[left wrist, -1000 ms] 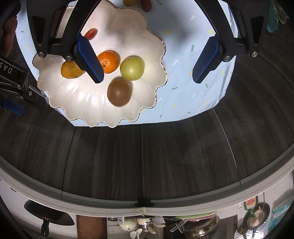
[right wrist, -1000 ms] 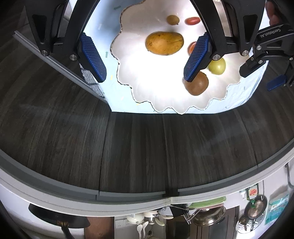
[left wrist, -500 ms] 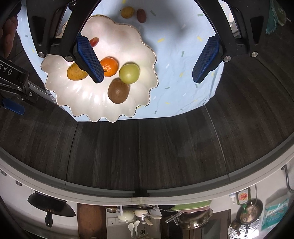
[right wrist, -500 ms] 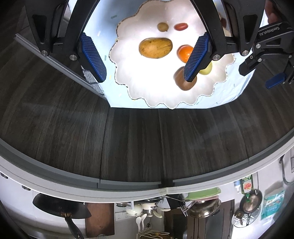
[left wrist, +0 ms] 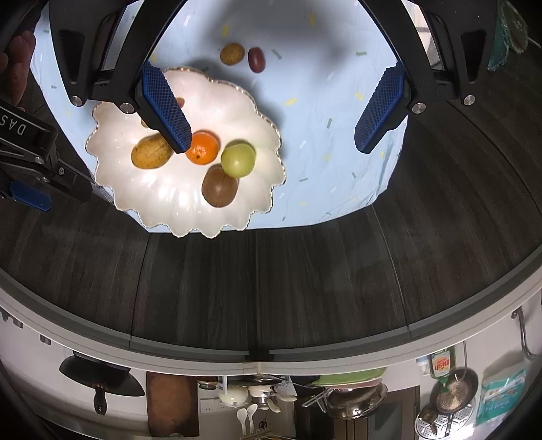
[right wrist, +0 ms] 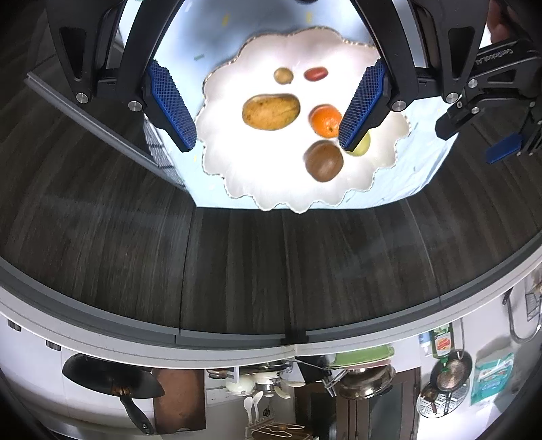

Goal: Organize fruits
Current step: 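Withdraw both tools toward the longan and the dark plum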

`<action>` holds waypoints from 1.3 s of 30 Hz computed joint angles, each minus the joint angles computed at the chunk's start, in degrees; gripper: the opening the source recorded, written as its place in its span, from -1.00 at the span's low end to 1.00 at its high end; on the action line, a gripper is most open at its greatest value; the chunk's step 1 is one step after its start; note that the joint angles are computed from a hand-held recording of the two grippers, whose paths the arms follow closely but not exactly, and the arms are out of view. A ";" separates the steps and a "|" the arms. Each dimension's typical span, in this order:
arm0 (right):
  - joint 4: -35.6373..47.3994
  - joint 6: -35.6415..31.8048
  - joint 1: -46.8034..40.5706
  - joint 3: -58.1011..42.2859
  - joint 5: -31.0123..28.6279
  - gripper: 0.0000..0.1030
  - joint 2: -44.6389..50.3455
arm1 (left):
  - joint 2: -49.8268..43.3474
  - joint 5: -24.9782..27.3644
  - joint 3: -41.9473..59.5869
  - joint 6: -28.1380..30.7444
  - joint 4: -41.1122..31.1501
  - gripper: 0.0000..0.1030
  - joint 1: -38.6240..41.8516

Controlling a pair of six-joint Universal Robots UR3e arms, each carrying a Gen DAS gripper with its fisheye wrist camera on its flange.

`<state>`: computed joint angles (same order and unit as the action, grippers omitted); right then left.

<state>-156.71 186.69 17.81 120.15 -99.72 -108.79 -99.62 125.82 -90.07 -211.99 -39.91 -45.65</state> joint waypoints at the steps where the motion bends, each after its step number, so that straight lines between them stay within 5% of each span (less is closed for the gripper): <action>1: 0.06 0.14 0.45 0.43 -0.29 0.68 -0.36 | 0.28 0.12 -0.45 -0.18 0.02 0.91 -0.24; 27: -3.45 3.99 8.33 13.99 -6.19 0.68 -6.91 | 2.84 0.78 -12.49 -1.75 5.44 0.89 -5.70; 39: -5.98 3.43 8.32 19.61 -5.42 0.66 -7.41 | -0.04 -2.41 -17.28 1.77 15.75 0.58 -5.94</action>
<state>-162.69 190.12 26.14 139.76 -105.14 -116.20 -99.67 123.41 -107.36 -210.22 -24.16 -51.59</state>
